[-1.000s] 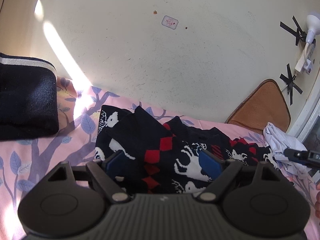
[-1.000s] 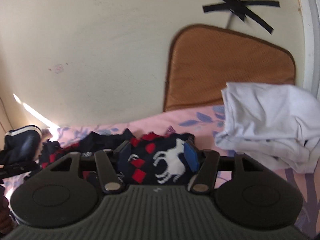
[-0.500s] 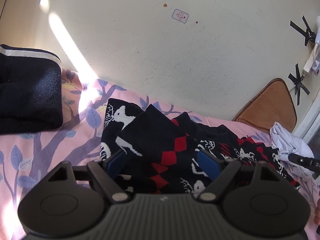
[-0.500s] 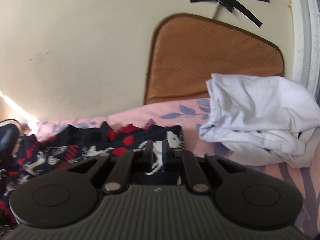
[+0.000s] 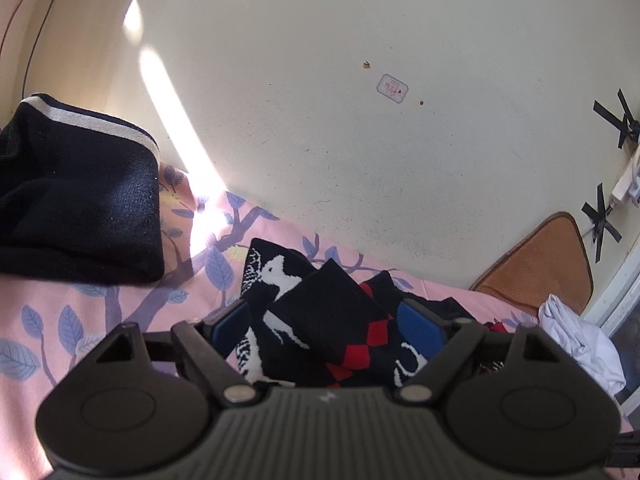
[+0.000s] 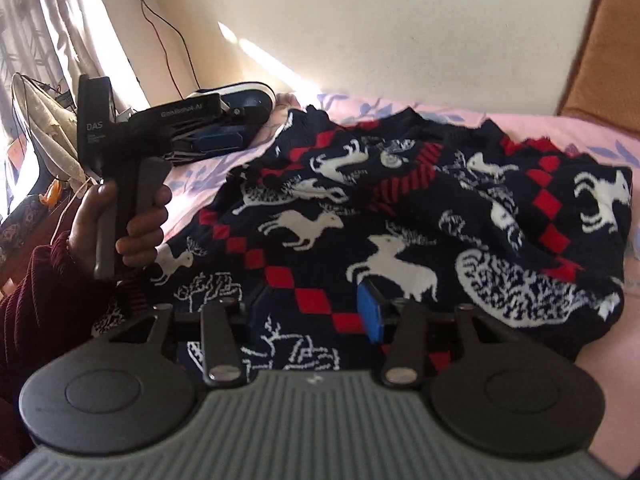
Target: Fold small clothes
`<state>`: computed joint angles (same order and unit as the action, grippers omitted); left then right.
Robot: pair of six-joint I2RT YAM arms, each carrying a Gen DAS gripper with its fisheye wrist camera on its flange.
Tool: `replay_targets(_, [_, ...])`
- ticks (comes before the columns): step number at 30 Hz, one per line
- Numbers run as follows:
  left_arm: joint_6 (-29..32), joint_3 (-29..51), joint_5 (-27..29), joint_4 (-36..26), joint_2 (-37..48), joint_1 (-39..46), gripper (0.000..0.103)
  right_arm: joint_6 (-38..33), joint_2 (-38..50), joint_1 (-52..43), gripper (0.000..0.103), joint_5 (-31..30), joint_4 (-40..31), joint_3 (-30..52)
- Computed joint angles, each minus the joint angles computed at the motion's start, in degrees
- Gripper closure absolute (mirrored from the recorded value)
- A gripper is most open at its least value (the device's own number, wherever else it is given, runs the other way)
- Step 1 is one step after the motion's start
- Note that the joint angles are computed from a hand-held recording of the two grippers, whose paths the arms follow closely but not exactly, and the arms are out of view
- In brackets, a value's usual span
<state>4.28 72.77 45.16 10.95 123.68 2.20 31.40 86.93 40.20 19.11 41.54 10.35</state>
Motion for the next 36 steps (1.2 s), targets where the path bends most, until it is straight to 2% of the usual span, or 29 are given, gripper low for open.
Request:
replay_targets(4, [-1.9,0.2,0.1,0.7,-0.1,0.6,0.019,-4.2,-1.1,-6.6,0.052,1.1,-3.7,6.4])
replay_targets(9, [-4.2,1.5,-0.4,1.7,0.6,1.7,0.019,-8.8,11.0,-17.9,0.052,-7.5,-8.1,22.3])
replay_targets(15, [-8.6,7.3,-0.4,-2.2,3.8,3.3,0.019,-16.0,24.9,-19.1,0.052,-10.6,-17.3,41.7])
replay_targets(19, [-9.2,9.4,0.3,-4.6,5.0,3.5,0.019,-18.6,28.2,-18.8,0.053,-14.8,-19.8,46.6])
replay_targets(20, [-9.0,9.4,0.0,-4.8,5.0,3.4,0.019,-19.5,28.4,-18.5,0.06,-15.8,-20.6,47.2])
replay_targets(21, [-8.8,9.5,-0.3,-4.9,4.9,3.3,0.019,-21.2,28.3,-17.5,0.09,-14.6,-21.0,47.3])
replay_targets(22, [-8.7,9.5,-0.3,-5.1,4.9,3.3,0.019,-23.0,27.9,-16.3,0.093,-12.3,-20.7,46.9])
replay_targets(25, [-8.9,9.8,0.2,-5.7,5.0,3.4,0.019,-25.1,24.5,-14.8,0.094,-8.8,-17.0,43.6])
replay_targets(29, [-10.7,10.1,1.1,-5.4,5.2,3.9,0.019,-26.1,18.0,-14.5,0.094,-0.1,-12.9,41.0])
replay_targets(32, [-12.7,10.5,1.6,-5.1,5.4,4.5,0.019,-29.6,13.7,-13.1,0.094,6.8,-7.4,39.0])
replay_targets(34, [-14.1,10.8,2.0,-4.8,5.5,5.0,0.019,-30.6,13.4,-11.8,0.093,8.3,-5.3,38.8])
replay_targets(36, [-14.8,10.9,1.9,-4.6,5.5,5.1,0.019,-30.9,15.9,-10.2,0.093,8.5,-6.6,40.0])
